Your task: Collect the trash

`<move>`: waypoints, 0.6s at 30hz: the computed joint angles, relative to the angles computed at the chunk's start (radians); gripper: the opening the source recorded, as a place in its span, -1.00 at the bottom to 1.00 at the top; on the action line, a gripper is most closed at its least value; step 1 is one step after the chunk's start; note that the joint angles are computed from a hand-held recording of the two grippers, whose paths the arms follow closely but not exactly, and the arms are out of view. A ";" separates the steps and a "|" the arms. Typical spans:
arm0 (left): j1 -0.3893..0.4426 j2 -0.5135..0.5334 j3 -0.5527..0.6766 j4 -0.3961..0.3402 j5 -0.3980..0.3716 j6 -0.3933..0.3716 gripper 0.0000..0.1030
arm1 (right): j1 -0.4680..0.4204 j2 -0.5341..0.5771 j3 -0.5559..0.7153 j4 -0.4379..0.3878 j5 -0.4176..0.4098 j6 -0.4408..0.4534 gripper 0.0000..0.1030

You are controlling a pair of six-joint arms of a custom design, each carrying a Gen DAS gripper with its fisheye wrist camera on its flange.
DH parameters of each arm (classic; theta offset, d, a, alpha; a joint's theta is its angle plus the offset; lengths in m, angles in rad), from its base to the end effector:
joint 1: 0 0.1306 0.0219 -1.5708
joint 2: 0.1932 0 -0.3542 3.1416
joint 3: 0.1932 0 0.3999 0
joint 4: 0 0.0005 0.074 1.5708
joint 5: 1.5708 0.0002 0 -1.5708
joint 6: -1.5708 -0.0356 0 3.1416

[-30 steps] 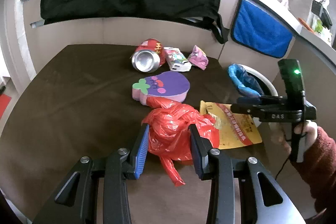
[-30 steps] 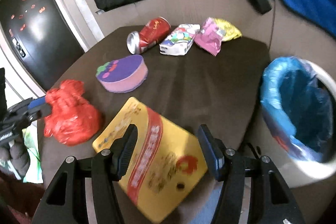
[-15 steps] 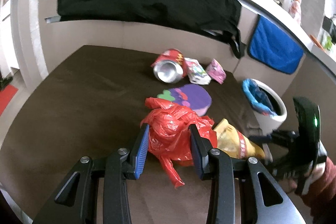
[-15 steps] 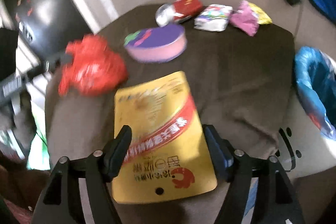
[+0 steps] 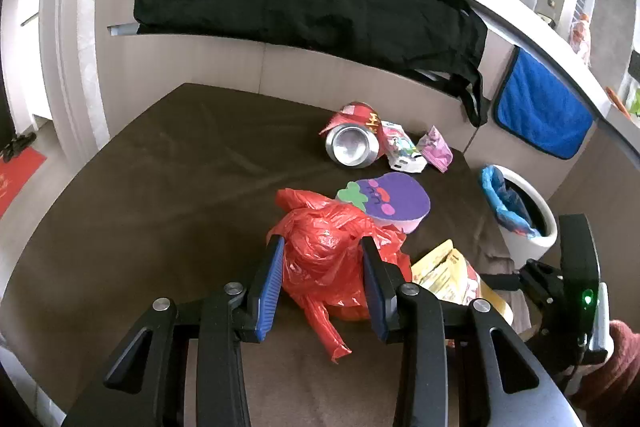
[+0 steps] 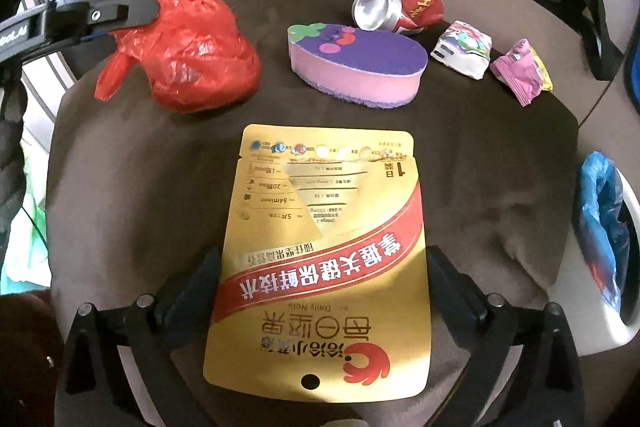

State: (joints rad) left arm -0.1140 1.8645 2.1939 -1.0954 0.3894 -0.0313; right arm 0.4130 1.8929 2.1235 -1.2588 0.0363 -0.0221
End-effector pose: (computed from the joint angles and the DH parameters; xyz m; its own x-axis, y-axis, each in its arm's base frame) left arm 0.6372 -0.0871 0.4987 -0.6766 0.1066 -0.7286 0.3984 0.8851 -0.2405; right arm 0.5889 0.2561 0.4363 -0.7927 -0.3232 -0.5169 -0.3665 0.9302 -0.0197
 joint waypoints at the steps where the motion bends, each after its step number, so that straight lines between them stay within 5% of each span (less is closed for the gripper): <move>1: -0.002 0.001 0.002 -0.001 0.000 0.001 -0.26 | 0.002 0.006 0.007 -0.001 0.002 -0.003 0.95; 11: -0.005 0.003 0.004 -0.011 -0.006 0.003 -0.26 | 0.005 0.056 0.073 -0.003 0.024 -0.028 0.94; 16: -0.007 0.010 0.018 -0.021 0.001 -0.002 -0.26 | -0.011 0.025 0.051 0.011 0.039 -0.072 -0.12; 18: -0.009 0.008 0.018 -0.022 0.007 -0.008 -0.26 | -0.029 0.019 0.051 0.006 0.004 -0.093 -0.34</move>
State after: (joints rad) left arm -0.1232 1.8729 2.2120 -1.1170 0.3961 -0.0395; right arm 0.3835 1.9119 2.1744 -1.2529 0.0403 -0.1153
